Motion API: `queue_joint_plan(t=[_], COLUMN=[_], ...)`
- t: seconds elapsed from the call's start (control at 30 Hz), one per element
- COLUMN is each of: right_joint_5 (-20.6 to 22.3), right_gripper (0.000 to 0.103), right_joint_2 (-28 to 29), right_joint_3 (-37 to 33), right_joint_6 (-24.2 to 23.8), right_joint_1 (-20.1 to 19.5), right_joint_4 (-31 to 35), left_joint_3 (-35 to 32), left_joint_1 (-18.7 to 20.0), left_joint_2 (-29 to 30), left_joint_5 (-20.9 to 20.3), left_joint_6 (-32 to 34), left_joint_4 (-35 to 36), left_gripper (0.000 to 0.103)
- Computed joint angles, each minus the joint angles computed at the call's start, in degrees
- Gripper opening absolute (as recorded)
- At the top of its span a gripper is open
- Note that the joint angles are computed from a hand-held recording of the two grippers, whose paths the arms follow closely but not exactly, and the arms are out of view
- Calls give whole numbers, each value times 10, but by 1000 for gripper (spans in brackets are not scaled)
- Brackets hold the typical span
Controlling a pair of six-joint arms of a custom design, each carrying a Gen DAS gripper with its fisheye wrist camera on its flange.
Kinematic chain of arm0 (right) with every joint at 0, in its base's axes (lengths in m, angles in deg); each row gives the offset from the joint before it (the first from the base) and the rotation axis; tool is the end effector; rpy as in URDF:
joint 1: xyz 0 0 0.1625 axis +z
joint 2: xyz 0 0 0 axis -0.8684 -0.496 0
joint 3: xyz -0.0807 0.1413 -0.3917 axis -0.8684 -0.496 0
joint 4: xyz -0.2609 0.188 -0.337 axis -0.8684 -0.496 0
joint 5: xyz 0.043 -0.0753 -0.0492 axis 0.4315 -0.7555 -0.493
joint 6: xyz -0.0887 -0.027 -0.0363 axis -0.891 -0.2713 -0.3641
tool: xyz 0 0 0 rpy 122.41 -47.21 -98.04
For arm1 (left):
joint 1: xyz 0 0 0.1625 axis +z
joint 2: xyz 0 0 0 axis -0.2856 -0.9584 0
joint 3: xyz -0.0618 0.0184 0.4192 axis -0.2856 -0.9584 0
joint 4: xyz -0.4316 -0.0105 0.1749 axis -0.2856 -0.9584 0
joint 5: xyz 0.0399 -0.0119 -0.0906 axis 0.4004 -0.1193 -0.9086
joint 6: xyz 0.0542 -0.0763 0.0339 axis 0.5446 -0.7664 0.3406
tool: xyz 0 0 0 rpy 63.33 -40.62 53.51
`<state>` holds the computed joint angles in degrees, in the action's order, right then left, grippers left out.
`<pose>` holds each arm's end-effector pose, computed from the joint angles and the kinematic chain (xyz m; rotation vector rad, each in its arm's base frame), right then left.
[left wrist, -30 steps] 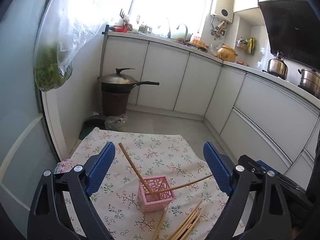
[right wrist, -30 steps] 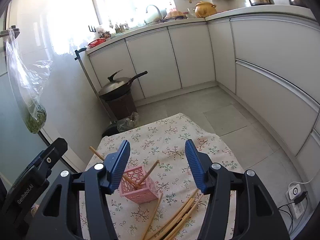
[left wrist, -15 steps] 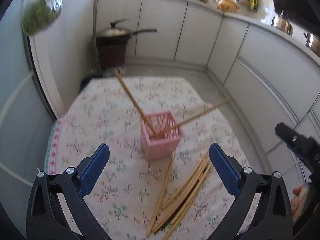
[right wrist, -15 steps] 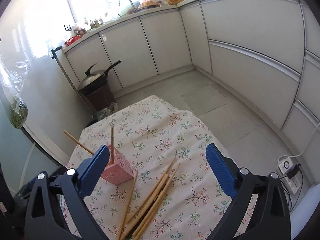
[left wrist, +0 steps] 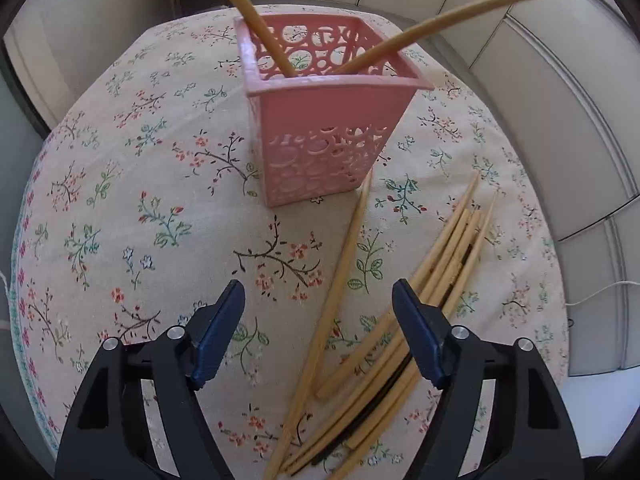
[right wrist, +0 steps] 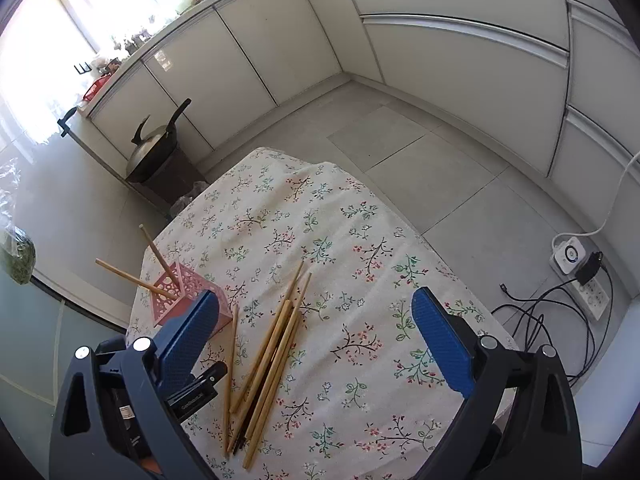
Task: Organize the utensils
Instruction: 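Grasp more bamboo chopsticks with the right gripper and lift them upright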
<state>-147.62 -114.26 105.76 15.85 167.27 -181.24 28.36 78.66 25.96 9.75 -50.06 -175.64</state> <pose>0.2980 -0.7032 0.1802 -0.1076 -2.5579 1.0581 -0.1619 -0.7406 0.2214 0.0852 2.4149 -0.5441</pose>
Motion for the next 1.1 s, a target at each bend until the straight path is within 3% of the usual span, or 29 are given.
queue_joint_plan(t=[0.13,0.3,0.37,0.4,0.43,0.63,0.9,1.0,1.1], right_joint_5=[9,12,15,18,19,32,98,99,110], right_gripper=[94,94,94,94,94,94,94,90,78], right_joint_2=[-4,-5,-5,-4,-3,18,80,101,119], right_joint_3=[-3,-5,-8,-9,-11,-40,-113,-138,-165], right_joint_6=[23,49,63,73,83,144,190,190,193], right_joint_1=[-8,-18,-24,-28,-31,-56,-74,-74,-77], right_joint_4=[19,45,61,69,76,147,209,217,237], left_joint_3=[-20,-36,-37,-36,-36,19,97,120,133], left_joint_1=[4,2,0,-2,-3,-22,-75,-95,-107], left_joint_2=[30,61,70,71,71,40,-38,-58,-70], left_joint_5=[20,56,62,54,45,20,-22,-32,-43], left_joint_6=[7,38,75,93,103,178,277,307,334], left_joint_4=[-6,-29,-48,-55,-53,-156,-258,-291,-321], left_gripper=[58,53,36,15,8,7,6,6,6])
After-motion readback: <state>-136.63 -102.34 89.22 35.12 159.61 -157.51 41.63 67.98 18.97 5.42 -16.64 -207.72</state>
